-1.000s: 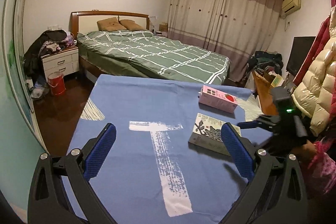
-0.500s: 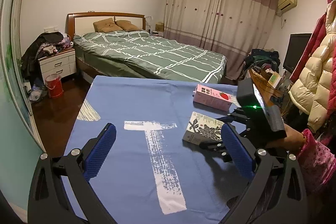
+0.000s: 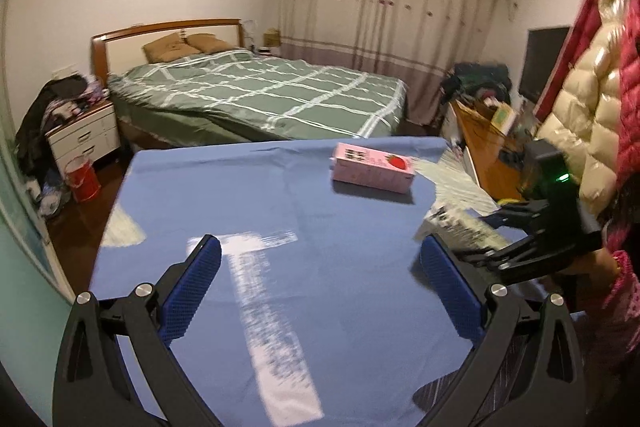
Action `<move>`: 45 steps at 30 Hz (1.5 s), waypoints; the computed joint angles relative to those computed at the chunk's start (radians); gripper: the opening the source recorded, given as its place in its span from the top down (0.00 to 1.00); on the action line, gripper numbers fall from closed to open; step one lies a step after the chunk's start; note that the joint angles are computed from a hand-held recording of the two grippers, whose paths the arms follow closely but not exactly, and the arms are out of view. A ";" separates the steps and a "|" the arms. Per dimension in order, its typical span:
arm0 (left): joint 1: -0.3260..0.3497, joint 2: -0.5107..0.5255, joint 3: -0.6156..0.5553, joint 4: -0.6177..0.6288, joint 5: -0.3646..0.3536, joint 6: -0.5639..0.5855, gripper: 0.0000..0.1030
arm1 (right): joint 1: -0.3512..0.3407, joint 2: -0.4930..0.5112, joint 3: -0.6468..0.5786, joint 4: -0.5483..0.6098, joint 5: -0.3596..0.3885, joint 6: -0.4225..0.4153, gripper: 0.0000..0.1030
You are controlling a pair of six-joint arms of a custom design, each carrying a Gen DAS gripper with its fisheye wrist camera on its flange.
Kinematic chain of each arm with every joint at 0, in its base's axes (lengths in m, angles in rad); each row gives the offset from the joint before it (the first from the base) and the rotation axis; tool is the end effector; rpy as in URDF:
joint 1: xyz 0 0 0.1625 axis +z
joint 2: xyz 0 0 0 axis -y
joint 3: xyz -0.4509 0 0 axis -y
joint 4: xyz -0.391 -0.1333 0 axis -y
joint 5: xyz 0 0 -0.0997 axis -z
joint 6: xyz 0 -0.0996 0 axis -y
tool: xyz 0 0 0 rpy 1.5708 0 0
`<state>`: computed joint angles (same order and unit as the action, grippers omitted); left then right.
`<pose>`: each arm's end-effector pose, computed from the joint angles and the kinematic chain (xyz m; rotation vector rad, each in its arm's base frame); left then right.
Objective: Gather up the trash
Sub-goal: 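Carry the tea box into the bin and open the right gripper, then grasp the pink strawberry milk carton with the left gripper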
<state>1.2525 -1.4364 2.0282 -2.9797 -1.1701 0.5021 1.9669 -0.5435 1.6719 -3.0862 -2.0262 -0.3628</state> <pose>0.0008 -0.5478 0.4011 0.7924 2.3712 -1.0272 0.3447 -0.5923 -0.0029 0.8686 -2.5026 0.5287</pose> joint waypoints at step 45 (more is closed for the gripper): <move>0.047 0.448 -0.542 0.677 -0.245 0.246 0.05 | -0.190 -0.244 0.337 -0.319 -0.450 0.293 0.31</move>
